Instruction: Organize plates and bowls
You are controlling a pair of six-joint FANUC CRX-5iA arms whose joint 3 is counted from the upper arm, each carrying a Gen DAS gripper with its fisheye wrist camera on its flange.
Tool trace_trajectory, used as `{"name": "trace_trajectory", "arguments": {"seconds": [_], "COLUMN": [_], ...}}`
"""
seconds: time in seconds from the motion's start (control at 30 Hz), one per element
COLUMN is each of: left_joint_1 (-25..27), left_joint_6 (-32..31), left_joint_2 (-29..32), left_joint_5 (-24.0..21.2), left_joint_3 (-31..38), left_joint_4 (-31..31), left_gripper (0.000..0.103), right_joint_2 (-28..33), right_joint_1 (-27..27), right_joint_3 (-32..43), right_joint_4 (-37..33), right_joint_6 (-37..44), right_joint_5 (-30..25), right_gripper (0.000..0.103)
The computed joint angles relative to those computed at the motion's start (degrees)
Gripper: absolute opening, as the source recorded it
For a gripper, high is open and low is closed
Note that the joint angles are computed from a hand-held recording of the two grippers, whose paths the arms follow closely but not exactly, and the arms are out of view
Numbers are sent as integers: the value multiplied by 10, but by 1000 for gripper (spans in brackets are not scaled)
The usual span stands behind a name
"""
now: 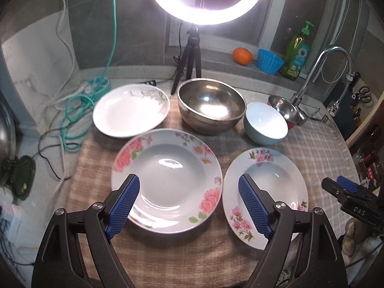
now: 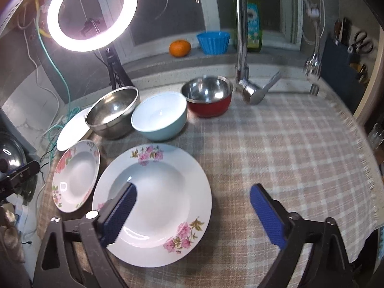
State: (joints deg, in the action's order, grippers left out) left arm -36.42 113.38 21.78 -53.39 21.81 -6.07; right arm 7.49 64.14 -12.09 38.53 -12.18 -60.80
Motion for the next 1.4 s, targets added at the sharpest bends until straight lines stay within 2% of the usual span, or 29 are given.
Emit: {"name": "trace_trajectory", "arguments": {"seconds": [0.07, 0.13, 0.2, 0.27, 0.4, 0.5, 0.57, 0.67, 1.03, 1.23, 1.4], "left_joint_1": [2, 7, 13, 15, 7, 2, 2, 2, 7, 8, 10], "left_joint_6": [-6, -17, -34, -49, -61, -66, -69, -72, -53, -54, -60], "left_joint_2": [6, 12, 20, 26, 33, 42, 44, 44, 48, 57, 65], "left_joint_5": [-5, -7, -6, -10, -21, -26, -26, -22, -14, -14, -15], "left_joint_3": [-3, -11, -23, -32, -34, -34, -37, -50, -68, -62, -58], "left_joint_4": [20, 51, 96, 129, 149, 165, 174, 192, 214, 220, 229], "left_gripper": [77, 68, 62, 50, 44, 35, 29, 22, 20, 19, 16], "right_joint_2": [-7, -14, -17, -18, -22, -29, -31, -30, -29, -22, -14], "right_joint_1": [-7, -17, -24, -33, -50, -65, -75, -83, -108, -114, -117], "right_joint_3": [-10, -19, -24, -26, -31, -42, -46, -48, -47, -38, -30], "right_joint_4": [-19, -42, -59, -77, -104, -128, -150, -168, -235, -256, -269], "right_joint_6": [4, 13, 22, 42, 74, 84, 99, 117, 170, 196, 206], "right_joint_5": [20, 44, 63, 78, 107, 138, 159, 175, 221, 225, 228], "right_gripper": [75, 68, 68, 65, 56, 49, 39, 36, 32, 25, 23]}}
